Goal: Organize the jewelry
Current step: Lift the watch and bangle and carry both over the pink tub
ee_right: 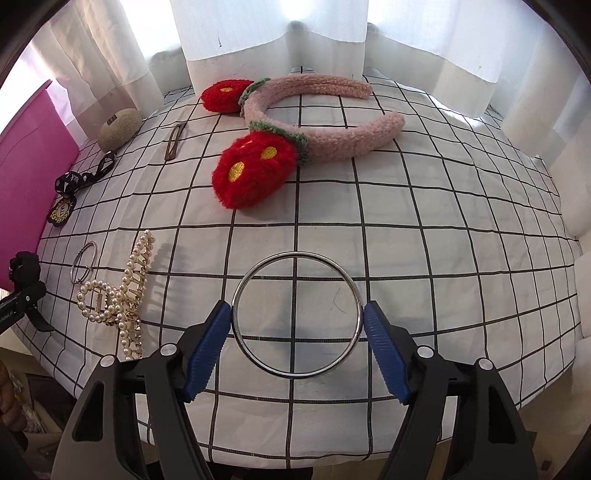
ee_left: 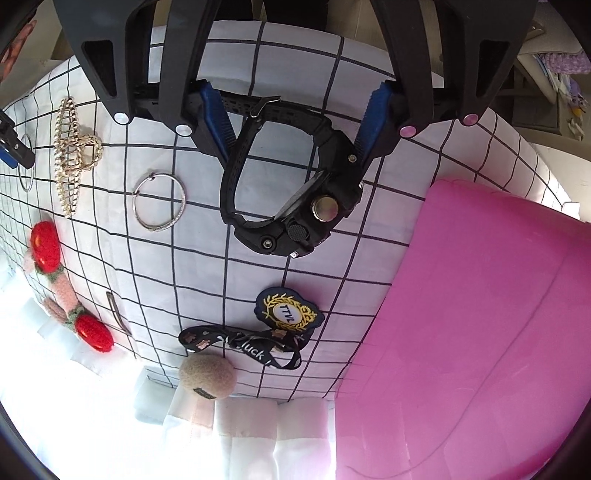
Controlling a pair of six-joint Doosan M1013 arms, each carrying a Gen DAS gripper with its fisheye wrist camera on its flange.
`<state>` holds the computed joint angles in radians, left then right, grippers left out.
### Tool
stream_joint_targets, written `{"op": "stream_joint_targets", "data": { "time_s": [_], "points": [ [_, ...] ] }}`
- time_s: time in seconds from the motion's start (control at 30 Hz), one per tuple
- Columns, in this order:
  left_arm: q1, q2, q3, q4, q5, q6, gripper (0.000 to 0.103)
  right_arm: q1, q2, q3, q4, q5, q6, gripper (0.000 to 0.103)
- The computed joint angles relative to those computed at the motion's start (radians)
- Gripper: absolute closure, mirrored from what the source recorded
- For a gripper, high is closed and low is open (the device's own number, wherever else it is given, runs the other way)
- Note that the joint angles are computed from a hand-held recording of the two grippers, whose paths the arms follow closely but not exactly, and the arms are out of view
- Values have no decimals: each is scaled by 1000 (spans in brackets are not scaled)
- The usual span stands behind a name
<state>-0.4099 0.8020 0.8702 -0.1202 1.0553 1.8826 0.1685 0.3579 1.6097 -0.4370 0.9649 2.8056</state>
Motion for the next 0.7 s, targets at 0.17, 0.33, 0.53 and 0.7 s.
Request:
{"op": "stream_joint_targets", "data": {
  "time_s": [0.17, 0.33, 0.53, 0.7],
  "points": [
    [-3, -25, 10, -52, -15, 46, 44, 3, -11, -17, -32, 5, 6, 32],
    [-9, -47, 9, -115, -31, 97, 44, 6, -17, -51, -76, 8, -4, 32],
    [-6, -62, -18, -191, -39, 134, 44, 14, -16, -106, -137, -11, -25, 32],
    [3, -81, -38, -245, -76, 156, 44, 20, 0, -176, -182, -40, -78, 32]
  ]
}}
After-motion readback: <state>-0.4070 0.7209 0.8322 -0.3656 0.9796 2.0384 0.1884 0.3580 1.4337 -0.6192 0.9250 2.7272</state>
